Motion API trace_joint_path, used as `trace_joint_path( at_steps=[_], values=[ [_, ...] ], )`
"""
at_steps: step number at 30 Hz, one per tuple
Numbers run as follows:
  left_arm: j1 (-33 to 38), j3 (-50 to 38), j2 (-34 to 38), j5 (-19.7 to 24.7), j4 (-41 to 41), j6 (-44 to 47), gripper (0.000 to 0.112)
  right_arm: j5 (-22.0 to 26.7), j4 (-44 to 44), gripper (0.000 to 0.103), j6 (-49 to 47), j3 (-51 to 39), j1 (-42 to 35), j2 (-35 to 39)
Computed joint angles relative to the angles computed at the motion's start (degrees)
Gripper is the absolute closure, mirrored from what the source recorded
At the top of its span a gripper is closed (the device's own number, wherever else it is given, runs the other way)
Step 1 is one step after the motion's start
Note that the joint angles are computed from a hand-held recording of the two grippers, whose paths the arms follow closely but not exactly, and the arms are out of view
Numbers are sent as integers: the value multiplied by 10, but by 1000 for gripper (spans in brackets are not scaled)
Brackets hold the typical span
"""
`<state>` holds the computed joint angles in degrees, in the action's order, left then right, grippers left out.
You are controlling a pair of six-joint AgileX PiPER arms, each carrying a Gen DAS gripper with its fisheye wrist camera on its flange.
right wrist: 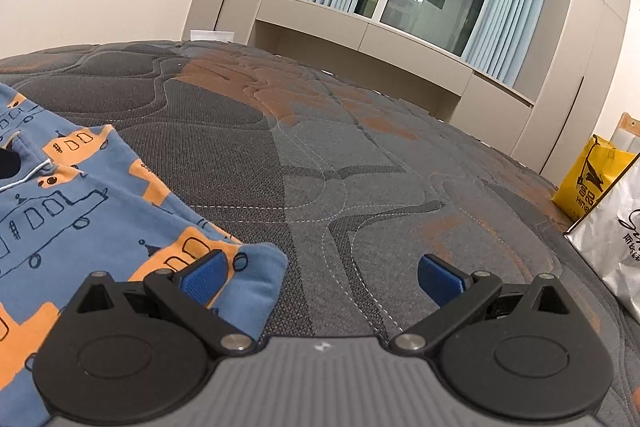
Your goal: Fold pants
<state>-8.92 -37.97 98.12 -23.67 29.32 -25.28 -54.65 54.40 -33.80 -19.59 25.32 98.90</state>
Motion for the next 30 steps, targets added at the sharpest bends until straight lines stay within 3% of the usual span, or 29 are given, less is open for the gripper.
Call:
trace_joint_path(
  at_steps=[11, 15, 18, 20, 23, 28, 30],
  values=[
    [0, 4, -1, -6, -5, 5, 10, -25, 21, 0, -4, 0, 21, 13],
    [-4, 29, -35, -2, -58, 37, 10, -37, 38, 0, 8, 25, 39, -17],
    [49, 88, -77, -104, 30, -48, 10, -59, 149, 0, -23, 64, 127, -77],
    [60, 99, -97, -107, 61, -77, 10, -82, 236, 0, -45, 85, 203, -106],
    [24, 111, -116, -60, -20, 0, 10, -105, 333, 0, -39, 96, 289, -100],
    [-38, 127, -94, -34, -191, 193, 10, -111, 412, 0, 9, 84, 349, -27],
    [-37, 135, -99, -45, -204, 204, 10, -120, 423, 0, 6, 79, 357, -15]
  ],
)
